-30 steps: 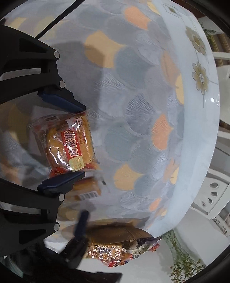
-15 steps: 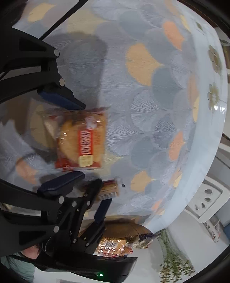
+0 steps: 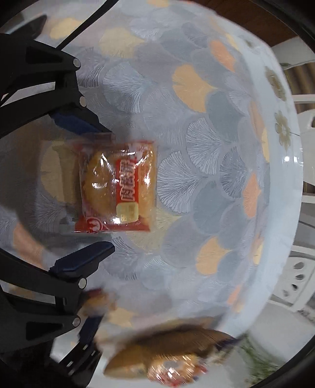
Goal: Organize snacks
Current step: 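Carry both packets over the brown bowl and open both tools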
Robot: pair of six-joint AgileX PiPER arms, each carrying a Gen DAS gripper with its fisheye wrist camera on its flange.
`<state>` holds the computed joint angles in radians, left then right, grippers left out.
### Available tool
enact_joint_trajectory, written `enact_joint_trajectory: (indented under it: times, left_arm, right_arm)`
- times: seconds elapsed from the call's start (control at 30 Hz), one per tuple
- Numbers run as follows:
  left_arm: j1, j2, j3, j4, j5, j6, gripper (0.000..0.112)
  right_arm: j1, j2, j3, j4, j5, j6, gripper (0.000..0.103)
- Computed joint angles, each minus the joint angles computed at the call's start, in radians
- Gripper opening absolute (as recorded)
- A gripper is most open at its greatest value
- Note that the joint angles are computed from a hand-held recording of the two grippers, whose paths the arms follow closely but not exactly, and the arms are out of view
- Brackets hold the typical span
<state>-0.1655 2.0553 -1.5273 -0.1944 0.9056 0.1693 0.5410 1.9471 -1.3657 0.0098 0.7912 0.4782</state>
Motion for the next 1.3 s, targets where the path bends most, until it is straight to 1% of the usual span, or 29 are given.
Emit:
enact_joint_trajectory:
  times: [0.07, 0.1, 0.13, 0.23, 0.33, 0.43, 0.57, 0.6, 0.67, 0.7, 0.73, 0.77, 0.87, 1.0, 1.03, 1.13, 1.17, 1.3]
  left_arm:
    - [-0.026, -0.027, 0.038, 0.071, -0.041, -0.035, 0.058]
    - [-0.023, -0.037, 0.047, 0.060, -0.041, -0.021, 0.053]
    - [-0.004, -0.049, 0.055, 0.011, -0.025, 0.011, 0.050]
    - [0.027, -0.097, 0.100, -0.085, -0.005, 0.064, 0.049]
    - [0.015, -0.170, 0.159, -0.108, -0.018, 0.067, 0.049]
    - [0.001, -0.250, 0.207, -0.192, -0.020, 0.106, 0.049]
    - [-0.058, -0.327, 0.187, -0.214, 0.003, 0.092, 0.049]
    - [-0.074, -0.339, 0.169, -0.218, 0.012, 0.092, 0.049]
    - [-0.097, -0.356, 0.129, -0.220, 0.033, 0.090, 0.049]
    - [-0.119, -0.361, 0.096, -0.219, 0.042, 0.081, 0.049]
    - [-0.147, -0.346, 0.049, -0.215, 0.046, 0.061, 0.049]
    - [-0.162, -0.343, 0.019, -0.218, 0.054, 0.056, 0.049]
    - [-0.214, -0.307, -0.108, -0.215, 0.081, 0.033, 0.049]
    - [-0.279, -0.237, -0.275, -0.190, 0.120, -0.001, 0.049]
    - [-0.293, -0.216, -0.315, -0.189, 0.131, -0.005, 0.049]
    - [-0.337, -0.154, -0.425, -0.169, 0.165, -0.039, 0.049]
    - [-0.351, -0.130, -0.463, -0.162, 0.178, -0.051, 0.049]
    - [-0.383, -0.083, -0.520, -0.159, 0.191, -0.072, 0.049]
  right_arm:
    - [-0.005, -0.037, 0.054, 0.033, -0.019, -0.014, 0.033]
    - [-0.012, -0.068, 0.097, 0.070, -0.037, -0.034, 0.033]
    - [-0.018, -0.095, 0.132, 0.094, -0.048, -0.047, 0.033]
    - [-0.037, -0.177, 0.228, 0.181, -0.069, -0.091, 0.033]
    - [-0.054, -0.252, 0.294, 0.242, -0.075, -0.119, 0.033]
    - [-0.055, -0.336, 0.341, 0.247, -0.068, -0.102, 0.033]
    - [-0.073, -0.463, 0.384, 0.217, -0.034, -0.057, 0.033]
    - [-0.088, -0.509, 0.389, 0.205, -0.015, -0.045, 0.033]
    - [-0.106, -0.556, 0.381, 0.171, 0.009, -0.018, 0.033]
    - [-0.123, -0.593, 0.369, 0.140, 0.036, 0.001, 0.033]
    - [-0.143, -0.624, 0.360, 0.118, 0.057, 0.010, 0.033]
    - [-0.154, -0.623, 0.342, 0.104, 0.062, 0.017, 0.033]
    - [-0.231, -0.686, 0.297, 0.042, 0.122, 0.031, 0.033]
    - [-0.356, -0.735, 0.243, 0.030, 0.177, -0.006, 0.033]
    - [-0.379, -0.741, 0.237, 0.031, 0.180, -0.009, 0.033]
    - [-0.503, -0.765, 0.212, 0.104, 0.202, -0.097, 0.033]
    - [-0.518, -0.761, 0.206, 0.111, 0.200, -0.101, 0.033]
    - [-0.675, -0.758, 0.192, 0.224, 0.223, -0.236, 0.033]
